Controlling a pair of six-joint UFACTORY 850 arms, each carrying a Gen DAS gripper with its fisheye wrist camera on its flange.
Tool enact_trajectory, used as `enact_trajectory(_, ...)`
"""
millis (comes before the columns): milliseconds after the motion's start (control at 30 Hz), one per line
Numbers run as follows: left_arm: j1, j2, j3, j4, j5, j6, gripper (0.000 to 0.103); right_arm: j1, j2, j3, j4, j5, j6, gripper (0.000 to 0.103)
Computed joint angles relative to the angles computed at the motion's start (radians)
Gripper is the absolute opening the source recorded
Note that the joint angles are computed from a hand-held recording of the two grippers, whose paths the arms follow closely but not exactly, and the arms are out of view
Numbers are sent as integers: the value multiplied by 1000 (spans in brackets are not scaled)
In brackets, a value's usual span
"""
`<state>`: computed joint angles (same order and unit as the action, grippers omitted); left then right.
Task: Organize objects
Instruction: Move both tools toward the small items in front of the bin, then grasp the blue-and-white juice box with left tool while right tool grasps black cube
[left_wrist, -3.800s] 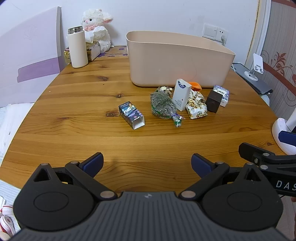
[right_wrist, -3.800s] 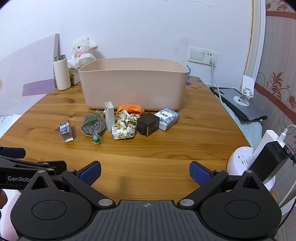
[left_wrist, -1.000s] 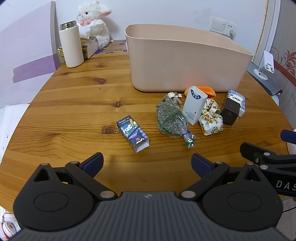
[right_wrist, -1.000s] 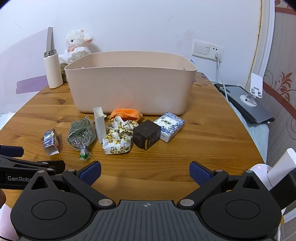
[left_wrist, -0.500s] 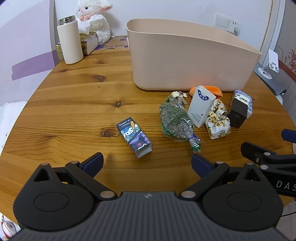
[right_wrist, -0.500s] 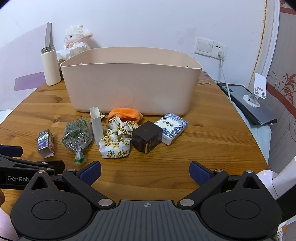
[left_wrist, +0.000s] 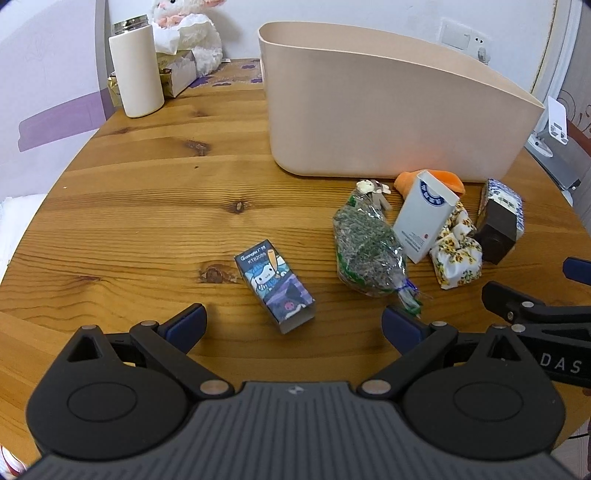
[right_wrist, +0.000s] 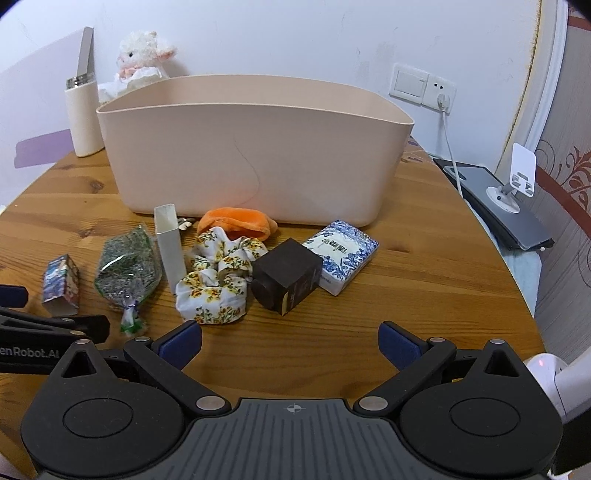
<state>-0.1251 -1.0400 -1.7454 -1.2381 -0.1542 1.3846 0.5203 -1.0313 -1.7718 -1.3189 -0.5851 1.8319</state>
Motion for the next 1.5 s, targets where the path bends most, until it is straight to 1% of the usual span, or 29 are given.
enact_trajectory(67, 0, -12, -20, 95, -10, -99, 101, -4, -12, -19, 18, -6, -26, 103)
enact_trajectory(267, -6, -32, -53, 171, 2, -164, 101, -14, -47, -71, 42, -27, -57, 103)
enact_trajectory(333, -9, -40, -66, 245, 12, -233, 102, -17, -57, -85, 49, -28, -65, 103)
enact_trajectory(500, -10, -58, -102, 432, 6, -429, 103, -23, -81, -122, 78, -39, -112, 103)
enact_trajectory(600, -10, -67, -119, 483, 3, -483, 103, -23, -73, -111, 65, -53, -111, 103)
enact_trajectory(667, -10, -68, -120, 463, 5, -459, 103, -28, -54, -84, 52, -41, -90, 103)
enact_trajectory(833, -4, -73, -124, 349, -5, -326, 103, -37, -38, -55, 3, -36, 3, 103)
enact_trajectory(967, 2, -80, -137, 314, -22, -269, 103, -48, -50, -78, -10, -2, 31, 103)
enact_trajectory(1033, 4, -87, -150, 322, -34, -266, 103, -47, -73, -114, 9, -8, 7, 101)
enact_trajectory(1167, 7, -95, -163, 297, -43, -231, 103, -48, -127, -203, 67, -40, -64, 96)
enact_trajectory(1233, 8, -96, -164, 268, -48, -195, 103, -50, -132, -210, 72, -39, -56, 94)
enact_trajectory(1300, 10, -97, -166, 253, -57, -171, 103, -54, -126, -196, 68, -27, -26, 89)
enact_trajectory(1333, 12, -96, -164, 234, -60, -147, 103, -56, -119, -184, 61, -21, -9, 88)
enact_trajectory(1400, 16, -93, -157, 188, -72, -85, 103, -61, -99, -147, 43, -3, 34, 82)
enact_trajectory(1500, 26, -81, -133, 125, -84, 1, 103, -66, -71, -98, 26, 13, 85, 79)
